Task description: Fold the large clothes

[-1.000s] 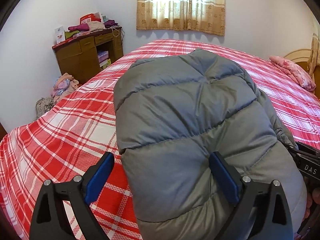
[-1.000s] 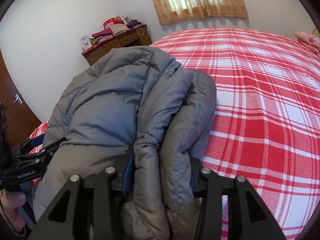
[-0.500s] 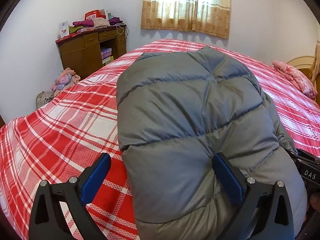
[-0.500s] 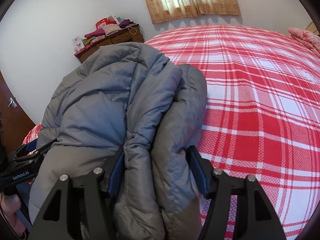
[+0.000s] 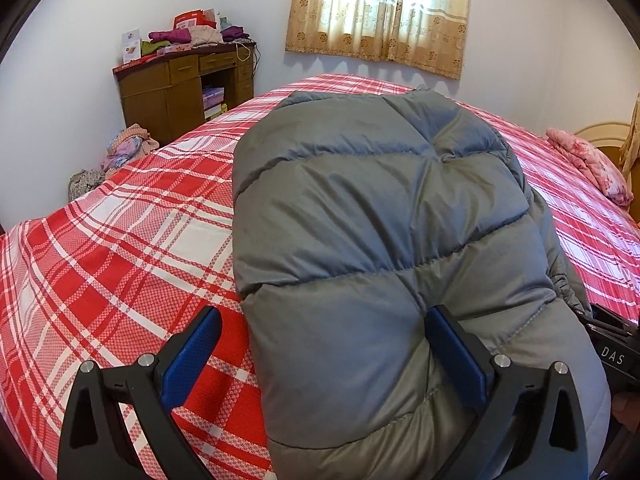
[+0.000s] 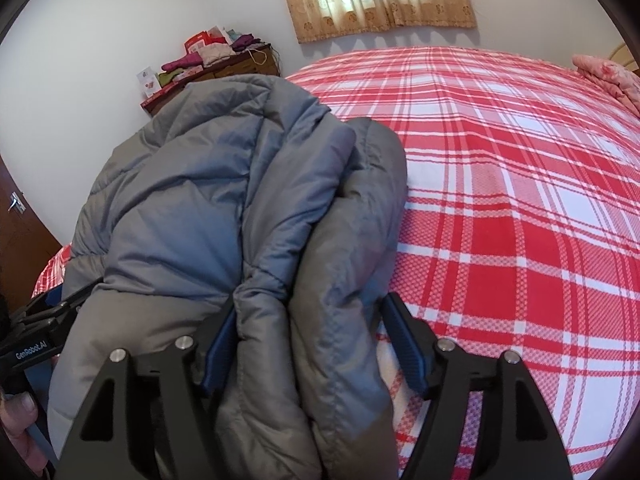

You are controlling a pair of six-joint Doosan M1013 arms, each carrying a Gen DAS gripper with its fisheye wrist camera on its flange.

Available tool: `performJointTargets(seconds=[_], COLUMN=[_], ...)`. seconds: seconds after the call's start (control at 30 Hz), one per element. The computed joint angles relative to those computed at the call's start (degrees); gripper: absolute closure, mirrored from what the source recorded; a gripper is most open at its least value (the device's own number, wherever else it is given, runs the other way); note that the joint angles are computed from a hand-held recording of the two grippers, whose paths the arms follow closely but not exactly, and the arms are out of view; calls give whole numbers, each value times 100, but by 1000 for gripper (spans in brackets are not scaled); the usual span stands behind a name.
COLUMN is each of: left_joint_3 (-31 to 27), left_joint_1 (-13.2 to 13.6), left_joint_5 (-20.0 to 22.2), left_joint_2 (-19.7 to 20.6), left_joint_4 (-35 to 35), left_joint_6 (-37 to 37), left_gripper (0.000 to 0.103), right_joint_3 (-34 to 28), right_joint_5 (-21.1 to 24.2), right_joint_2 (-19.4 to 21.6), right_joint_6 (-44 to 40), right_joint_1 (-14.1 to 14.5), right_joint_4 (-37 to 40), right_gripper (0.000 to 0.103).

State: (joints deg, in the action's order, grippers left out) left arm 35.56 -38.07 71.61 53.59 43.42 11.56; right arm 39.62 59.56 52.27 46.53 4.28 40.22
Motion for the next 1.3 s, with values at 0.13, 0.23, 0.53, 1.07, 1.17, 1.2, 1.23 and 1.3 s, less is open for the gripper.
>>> performJointTargets(seconds=[0.13,0.23,0.53,1.07,1.17,1.2,1.23,1.3], left_joint_3=[-238,-135,248,625,752,796,819,820], left_joint_1=[-83,-248,-850,-1037,-1017,-1015,-1013,-1025], left_joint_5=[478,553,957,799,743,728,713,744], left_joint_2=[58,-97,-667,-950,-1012,-1031,-1041,-1037], left_joint_4=[237,899,2381,2652,2602,2611,2616,2637], left_joint_6=[32,-233,-662,-955,-1068,-1113,-1126,-1106], left_gripper=[1,1,1,1,1,1,1,1], right_joint_3=[216,670,2407,2969,2971,2988,2997,2998], right_joint_5=[-235,-602,-1683,-1772,-1721,-1707,-1712,-1699], right_joint_2=[-195,-549,-1990,-2489,-2482,-2490,-2492,-2489], right_joint_6=[-166,-608,-2549,-3676,-3653,-3670,-3677,-3680], right_joint_1=[9,-19,-243,-344,-353,-364,-360,-368], right_joint_4=[-97,134,1632,2617,2613,2627,2621,2613], right_gripper=[31,31,12,9,9,9,9,9])
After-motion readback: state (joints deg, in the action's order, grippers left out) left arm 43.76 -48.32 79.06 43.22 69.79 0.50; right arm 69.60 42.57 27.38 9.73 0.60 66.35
